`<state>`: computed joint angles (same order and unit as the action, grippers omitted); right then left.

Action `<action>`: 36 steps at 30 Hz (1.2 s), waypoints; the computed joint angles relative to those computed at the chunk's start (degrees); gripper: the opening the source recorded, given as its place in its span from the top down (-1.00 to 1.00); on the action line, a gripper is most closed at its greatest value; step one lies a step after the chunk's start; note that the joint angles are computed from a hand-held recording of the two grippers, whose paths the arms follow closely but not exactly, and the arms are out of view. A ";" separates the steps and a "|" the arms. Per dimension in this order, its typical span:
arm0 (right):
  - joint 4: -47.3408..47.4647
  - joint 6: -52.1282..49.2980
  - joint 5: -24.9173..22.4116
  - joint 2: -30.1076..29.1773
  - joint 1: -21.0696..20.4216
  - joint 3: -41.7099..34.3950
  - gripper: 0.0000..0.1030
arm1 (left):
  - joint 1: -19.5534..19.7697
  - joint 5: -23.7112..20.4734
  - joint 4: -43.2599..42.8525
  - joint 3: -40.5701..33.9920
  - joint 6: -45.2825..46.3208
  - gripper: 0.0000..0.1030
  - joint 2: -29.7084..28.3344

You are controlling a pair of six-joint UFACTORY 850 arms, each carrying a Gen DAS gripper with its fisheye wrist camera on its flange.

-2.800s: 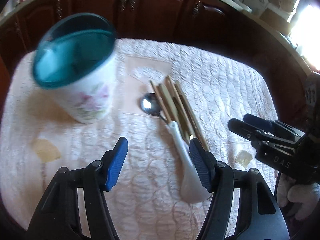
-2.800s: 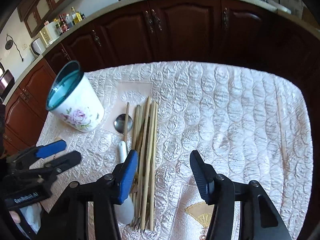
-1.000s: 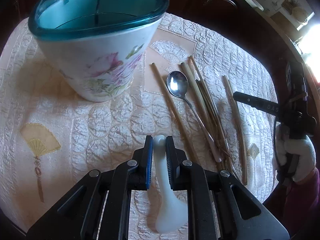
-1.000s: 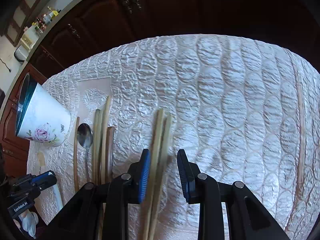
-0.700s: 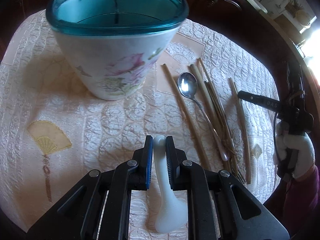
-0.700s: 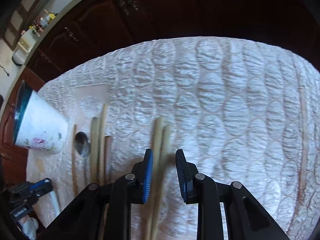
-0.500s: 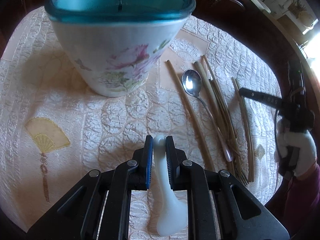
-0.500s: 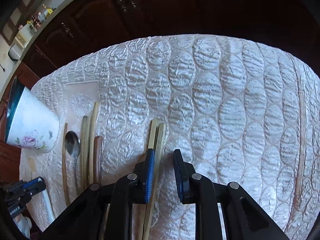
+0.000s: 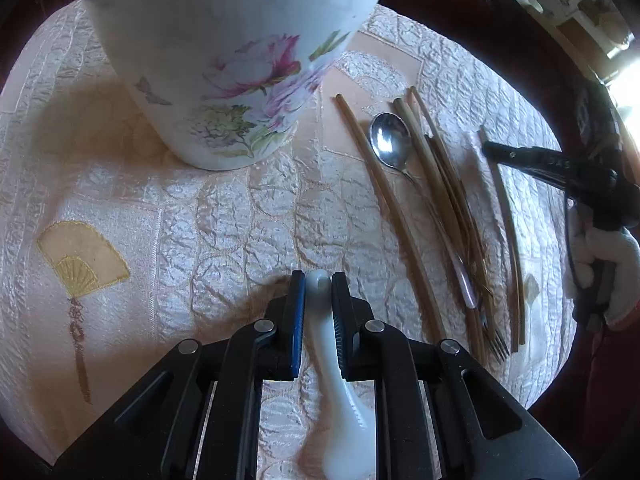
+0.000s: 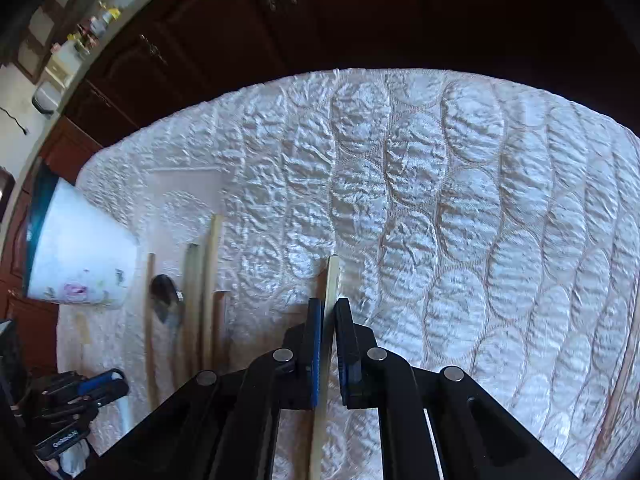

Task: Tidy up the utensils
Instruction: 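Lift the white spoon with the left tool while the right tool lifts the chopstick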

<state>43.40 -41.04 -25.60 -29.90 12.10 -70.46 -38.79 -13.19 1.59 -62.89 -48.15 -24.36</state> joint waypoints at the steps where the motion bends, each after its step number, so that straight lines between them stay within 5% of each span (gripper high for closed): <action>1: 3.79 -2.85 0.54 1.06 -0.44 1.12 0.89 | -0.08 0.27 0.91 0.28 -0.74 0.78 0.35; 6: 11.23 -10.45 0.27 5.03 -1.52 5.44 0.89 | -0.64 1.55 8.20 1.32 -7.48 0.78 2.28; 12: 6.03 -6.55 0.62 6.11 0.00 7.75 0.89 | -1.37 1.69 14.63 2.53 -13.20 0.78 4.71; 15: -3.65 3.72 3.81 6.41 1.29 8.92 0.89 | -1.42 1.84 16.14 3.29 -15.49 0.78 5.40; 21: 0.47 -0.33 3.69 7.67 0.15 11.28 0.89 | -1.42 1.82 16.89 3.75 -16.61 0.78 5.86; 25: -6.00 4.92 3.67 6.28 0.43 9.95 0.88 | -1.52 1.79 16.94 3.69 -16.56 0.78 5.82; 32: -3.97 4.46 5.14 4.58 1.79 8.72 0.89 | -1.87 1.90 16.95 3.40 -16.55 0.78 5.82; 36: 5.39 -3.80 4.72 8.15 1.46 10.51 0.90 | -2.02 2.40 21.69 4.53 -20.80 0.78 7.99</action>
